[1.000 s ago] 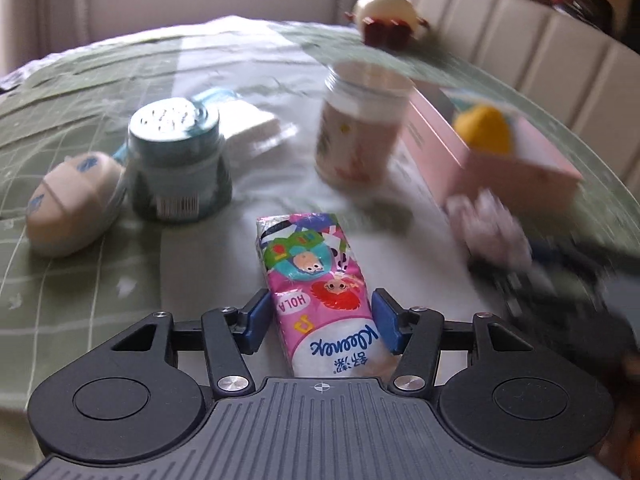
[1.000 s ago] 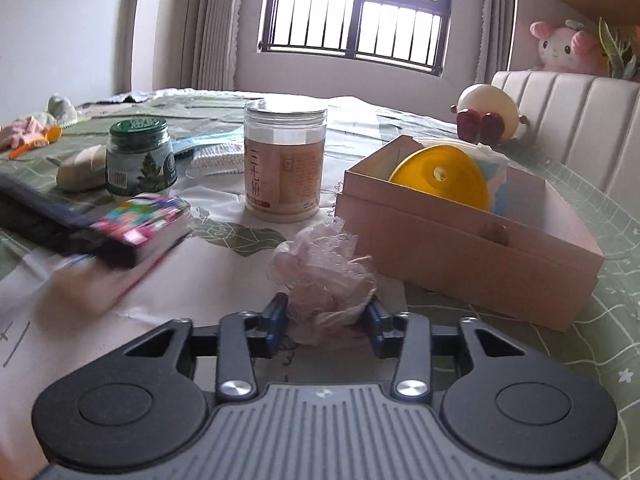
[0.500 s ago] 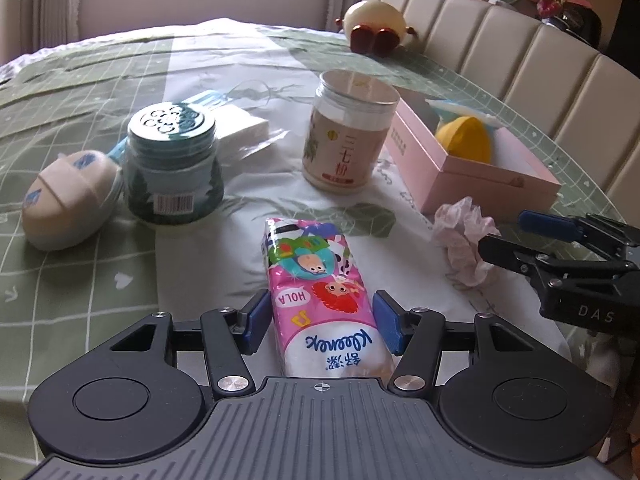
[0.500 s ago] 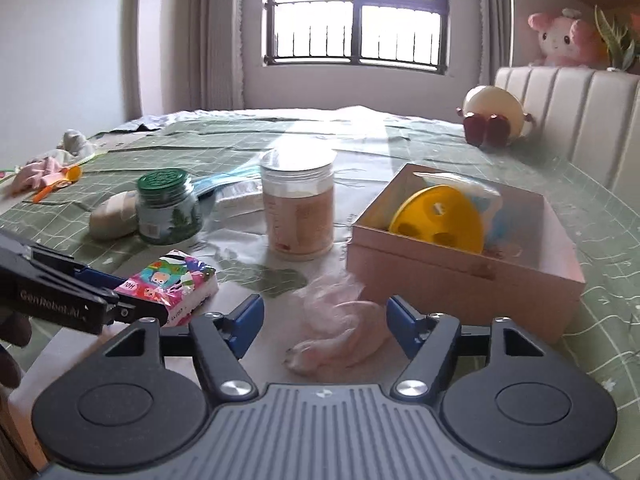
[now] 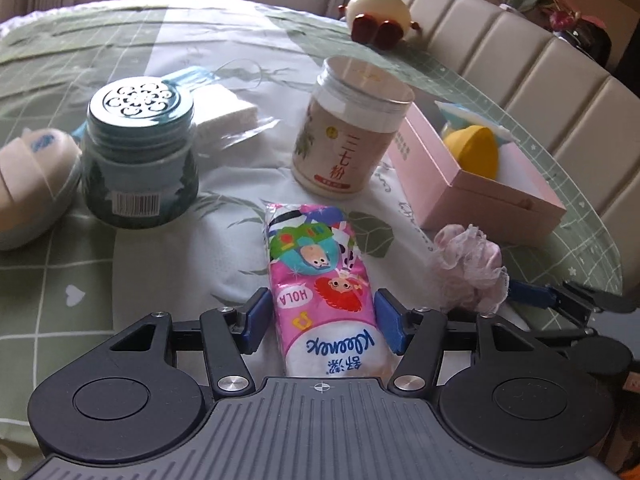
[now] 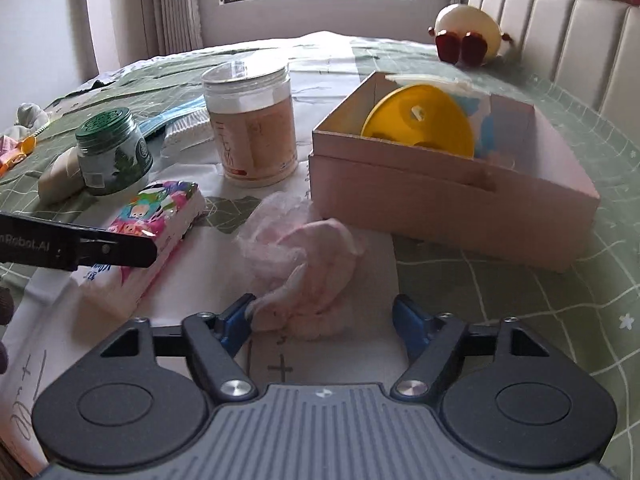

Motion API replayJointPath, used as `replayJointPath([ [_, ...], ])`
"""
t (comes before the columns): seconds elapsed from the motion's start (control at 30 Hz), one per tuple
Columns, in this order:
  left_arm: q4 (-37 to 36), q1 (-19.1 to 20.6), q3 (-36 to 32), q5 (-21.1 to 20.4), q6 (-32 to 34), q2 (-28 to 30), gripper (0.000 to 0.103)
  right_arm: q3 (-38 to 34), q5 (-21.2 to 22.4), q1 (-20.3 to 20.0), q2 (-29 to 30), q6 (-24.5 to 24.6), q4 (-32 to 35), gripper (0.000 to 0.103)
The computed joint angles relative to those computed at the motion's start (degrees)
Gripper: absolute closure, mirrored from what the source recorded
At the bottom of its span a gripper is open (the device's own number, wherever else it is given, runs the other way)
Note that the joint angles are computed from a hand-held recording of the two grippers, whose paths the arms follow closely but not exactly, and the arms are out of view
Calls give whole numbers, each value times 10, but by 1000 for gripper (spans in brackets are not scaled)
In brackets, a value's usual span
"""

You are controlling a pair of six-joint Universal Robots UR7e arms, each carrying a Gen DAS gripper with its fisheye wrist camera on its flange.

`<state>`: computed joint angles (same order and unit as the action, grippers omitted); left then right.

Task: Organize soft objects
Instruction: 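Lift the Kleenex pack with the left gripper while the right gripper holds the mesh bag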

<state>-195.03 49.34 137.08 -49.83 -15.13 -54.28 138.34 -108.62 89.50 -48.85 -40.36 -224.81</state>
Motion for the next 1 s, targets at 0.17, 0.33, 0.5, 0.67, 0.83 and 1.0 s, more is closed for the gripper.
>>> replayJointPath([
  [0.17, 32, -1, -17, 15, -13, 4, 41, -6, 3, 0, -17, 12, 67, 0],
  [0.33, 18, 4, -31, 22, -11, 20, 42, 15, 26, -9, -5, -41, 10, 1],
  [0.5, -41, 6, -26, 21, 28, 38, 45, 53, 89, -17, 21, -78, -142, 9],
  [0.67, -72, 1, -3, 5, 24, 31, 47, 7, 59, 12, 19, -61, -100, 24],
  [0.83, -55, -25, 26, 16, 12, 14, 47, -20, 22, 22, 3, -3, -18, 83],
  [1.0, -15, -53, 43, -33, 34, -11, 47, 60, 59, 9, -56, -39, -75, 84],
])
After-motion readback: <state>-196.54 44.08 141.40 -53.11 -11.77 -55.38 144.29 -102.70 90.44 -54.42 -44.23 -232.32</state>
